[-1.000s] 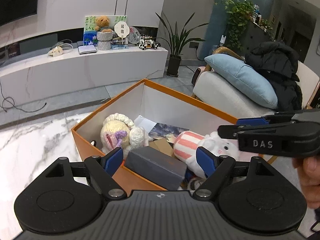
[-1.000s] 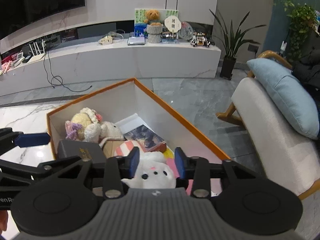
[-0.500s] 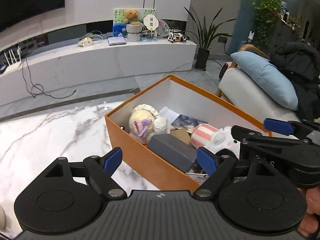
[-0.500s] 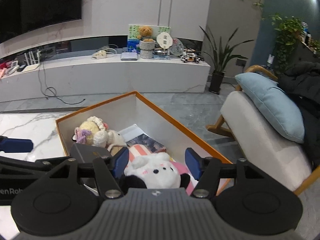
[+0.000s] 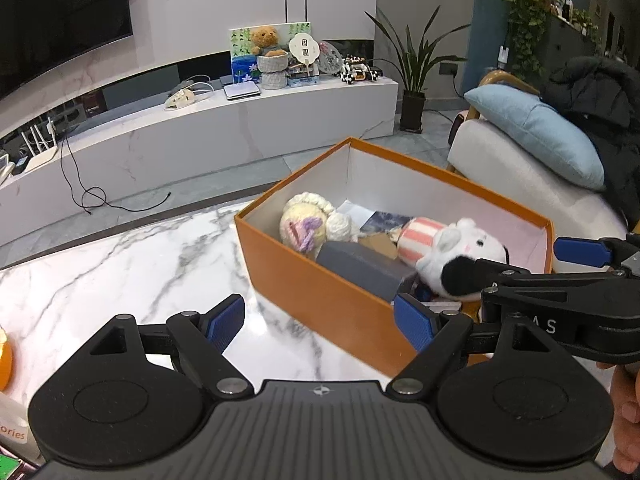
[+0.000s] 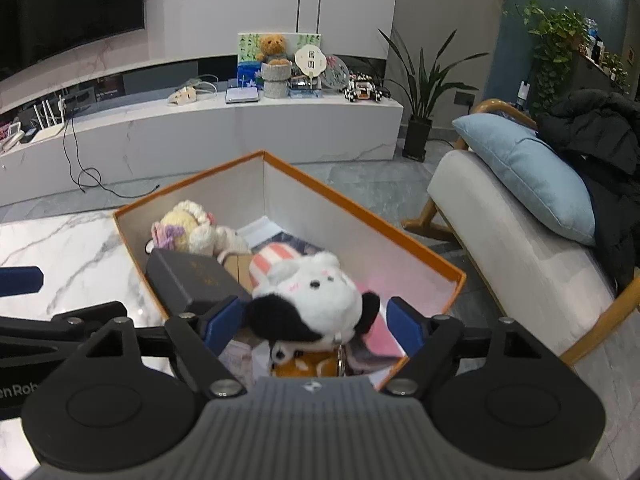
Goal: Organize objects
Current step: 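Withdraw both tools from the orange box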
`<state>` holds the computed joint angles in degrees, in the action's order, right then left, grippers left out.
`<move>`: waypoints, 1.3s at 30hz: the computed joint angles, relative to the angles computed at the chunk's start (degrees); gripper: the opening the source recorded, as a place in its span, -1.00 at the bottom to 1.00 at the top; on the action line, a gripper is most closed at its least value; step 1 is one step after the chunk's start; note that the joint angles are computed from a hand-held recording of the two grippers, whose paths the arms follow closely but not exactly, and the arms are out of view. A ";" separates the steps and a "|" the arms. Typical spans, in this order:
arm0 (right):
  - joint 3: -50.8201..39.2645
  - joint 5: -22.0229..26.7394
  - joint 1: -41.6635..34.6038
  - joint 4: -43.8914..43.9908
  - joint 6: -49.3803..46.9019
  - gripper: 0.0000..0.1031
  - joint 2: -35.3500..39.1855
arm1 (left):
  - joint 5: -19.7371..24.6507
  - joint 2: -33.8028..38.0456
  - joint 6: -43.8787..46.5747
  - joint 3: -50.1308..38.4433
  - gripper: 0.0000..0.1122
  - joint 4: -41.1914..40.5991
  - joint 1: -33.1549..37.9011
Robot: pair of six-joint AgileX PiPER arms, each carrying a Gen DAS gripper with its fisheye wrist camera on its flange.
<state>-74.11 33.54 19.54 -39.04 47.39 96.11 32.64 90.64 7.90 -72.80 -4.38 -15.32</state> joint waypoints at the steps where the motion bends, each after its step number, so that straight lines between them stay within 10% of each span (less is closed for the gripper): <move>1: 0.30 0.29 0.33 -0.27 0.49 0.57 -0.16 | 0.35 -0.19 0.76 0.21 0.72 -0.44 0.26; 39: -1.32 3.62 1.90 -0.13 1.89 0.76 1.66 | 1.72 -0.62 6.41 0.74 0.72 -3.88 2.82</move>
